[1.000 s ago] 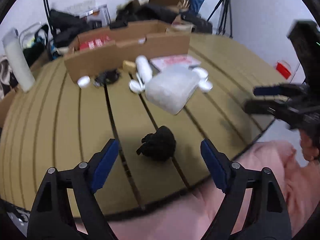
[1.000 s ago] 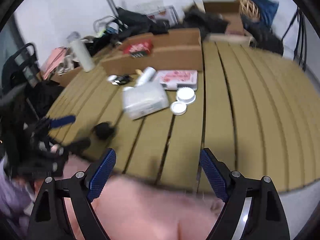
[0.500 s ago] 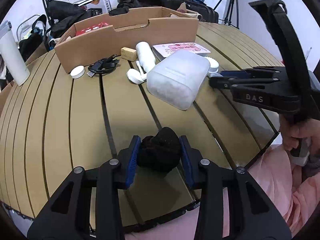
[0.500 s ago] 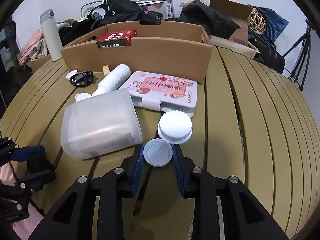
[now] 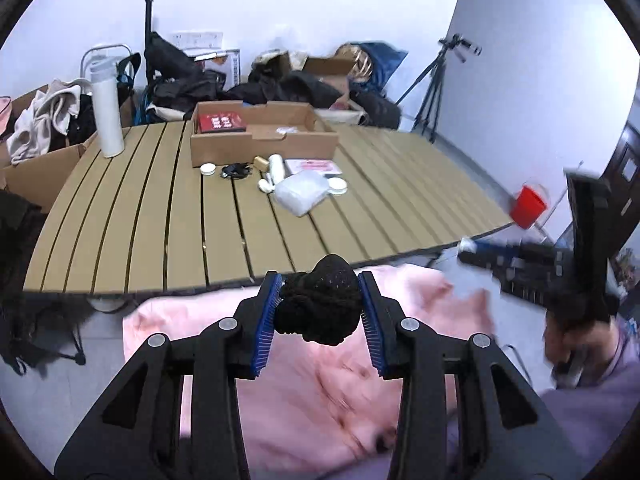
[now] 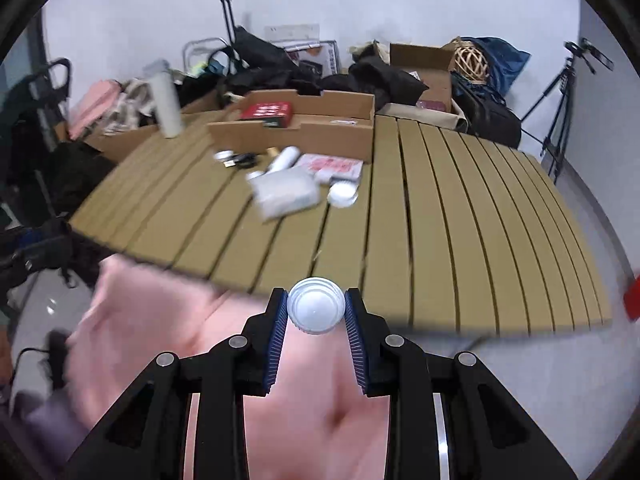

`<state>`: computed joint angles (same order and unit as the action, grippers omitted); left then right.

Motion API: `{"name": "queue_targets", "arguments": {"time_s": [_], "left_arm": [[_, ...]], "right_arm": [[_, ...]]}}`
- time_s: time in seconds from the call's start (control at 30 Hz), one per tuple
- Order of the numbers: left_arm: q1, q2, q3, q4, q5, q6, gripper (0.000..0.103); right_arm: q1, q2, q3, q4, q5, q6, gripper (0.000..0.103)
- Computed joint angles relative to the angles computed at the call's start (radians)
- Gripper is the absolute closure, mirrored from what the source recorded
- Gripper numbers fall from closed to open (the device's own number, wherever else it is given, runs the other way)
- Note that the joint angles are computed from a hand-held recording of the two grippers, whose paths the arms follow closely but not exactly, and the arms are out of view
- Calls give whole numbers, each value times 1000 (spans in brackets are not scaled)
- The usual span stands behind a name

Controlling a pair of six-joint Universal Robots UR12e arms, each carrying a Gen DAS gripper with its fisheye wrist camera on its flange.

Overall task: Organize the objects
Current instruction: 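Grasp the black cloth item with the left tool while the right tool grasps a white lid, then carry the black cloth and white lid into the tray and release both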

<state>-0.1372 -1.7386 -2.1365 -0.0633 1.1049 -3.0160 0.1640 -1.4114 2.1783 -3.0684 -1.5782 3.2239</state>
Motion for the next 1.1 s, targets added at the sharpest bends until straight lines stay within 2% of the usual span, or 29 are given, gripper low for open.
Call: {"name": "queue_targets", "arguments": {"time_s": [0.07, 0.13, 0.23, 0.3, 0.43, 0.5, 0.6, 0.67, 0.77, 0.87, 1.03, 1.1], "left_arm": [[-1, 22, -15, 29, -1, -10, 68], [-1, 30, -20, 67, -11, -20, 68], [6, 41, -26, 83, -32, -35, 68], [8, 39, -30, 99, -19, -45, 68], [14, 23, -22, 90, -33, -49, 68], [13, 13, -12, 71, -35, -44, 68], [4, -11, 31, 15, -5, -33, 68], [-7, -35, 84, -30, 35, -24, 68], [-38, -103, 220, -95, 149, -10, 68], [-42, -184, 368, -158, 152, -22, 68], [-54, -369, 707, -419, 99, -65, 67], [-71, -464, 871, -536, 144, -99, 67]], "right_arm": [[27, -39, 43, -28, 23, 15, 71], [58, -53, 45, -39, 1, -20, 71], [96, -51, 37, -118, -49, -81, 71], [98, -50, 32, -131, -31, -81, 71], [96, -36, 20, -91, -21, -75, 71], [85, -28, 17, -77, -7, -60, 71], [71, -9, -3, -44, -25, -57, 71], [52, 2, -23, -30, -13, -76, 71], [13, 28, -87, -15, 24, -114, 71], [-36, 78, -196, 6, 67, -119, 71], [-95, 198, -412, 88, 131, -91, 71], [-116, 271, -538, 175, 171, -71, 71]]}}
